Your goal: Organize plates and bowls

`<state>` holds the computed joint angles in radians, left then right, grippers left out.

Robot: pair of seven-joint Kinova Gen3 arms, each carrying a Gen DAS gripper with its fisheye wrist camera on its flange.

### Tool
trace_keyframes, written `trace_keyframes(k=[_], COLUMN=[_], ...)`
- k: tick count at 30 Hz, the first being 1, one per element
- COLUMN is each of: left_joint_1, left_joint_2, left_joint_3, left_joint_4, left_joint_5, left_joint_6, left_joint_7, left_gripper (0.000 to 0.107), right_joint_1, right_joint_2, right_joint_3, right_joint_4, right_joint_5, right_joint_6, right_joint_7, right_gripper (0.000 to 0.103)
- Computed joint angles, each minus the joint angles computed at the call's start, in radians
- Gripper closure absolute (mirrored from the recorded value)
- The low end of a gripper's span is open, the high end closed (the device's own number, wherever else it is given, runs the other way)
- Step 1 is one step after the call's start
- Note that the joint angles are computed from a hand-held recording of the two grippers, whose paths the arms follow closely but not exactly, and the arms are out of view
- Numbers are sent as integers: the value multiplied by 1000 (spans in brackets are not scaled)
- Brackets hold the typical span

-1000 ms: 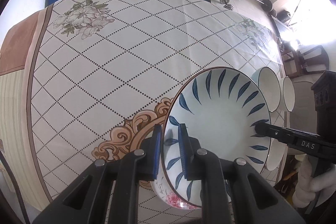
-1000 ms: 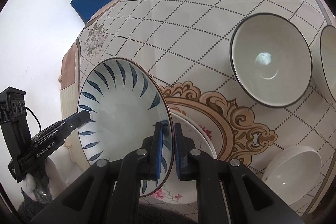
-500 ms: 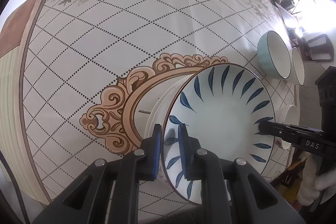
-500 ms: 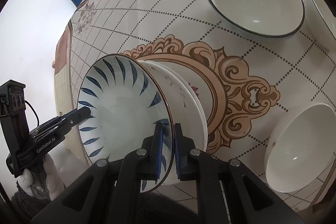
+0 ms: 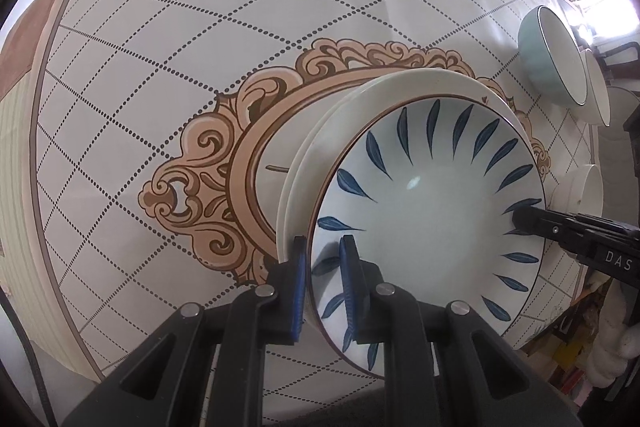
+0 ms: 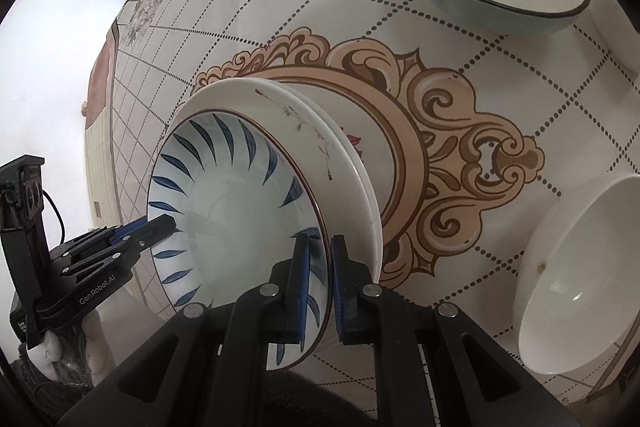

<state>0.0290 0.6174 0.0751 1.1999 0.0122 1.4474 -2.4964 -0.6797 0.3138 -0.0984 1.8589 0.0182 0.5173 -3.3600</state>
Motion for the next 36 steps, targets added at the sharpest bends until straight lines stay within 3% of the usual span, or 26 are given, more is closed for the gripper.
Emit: trace_keyframes(k=[10,21,24,26,31,33,36], left_joint_1=[21,62,80,89,98,99,96], left_joint_2=[-24,-51,-39,-17,39,44,47], left_joint_3=[-4,-15,-20,-24,-31,-30,-27], left_joint_4=[78,110,87,60,-17,-29,-47], left_joint_5=[-23,-60,-80,-95,-113,-117,-120], left_joint_6=[-70,-109,-77,-39,67,77,79], left_joint_7=[6,102,142,165,215,226,228], left_gripper=[93,91,91,90,88,87,87], right_joint_1=[-5,-72,-58,-46,-9,-7,2], right_joint_2=[34,91,86,73,49,45,51], right_joint_3=[6,19,13,7,-8,-5,-6], right_joint_4=[-97,-228,-219,-190,-113,-105,-128], right_joint_5=[38,114,97,85,32,18,4], right_joint_6=[160,345,328,277,115,94,128], right_joint_7=[11,-120,-135,-141,-119,-115,-90], right_gripper=[90,83,81,73,40,34,34])
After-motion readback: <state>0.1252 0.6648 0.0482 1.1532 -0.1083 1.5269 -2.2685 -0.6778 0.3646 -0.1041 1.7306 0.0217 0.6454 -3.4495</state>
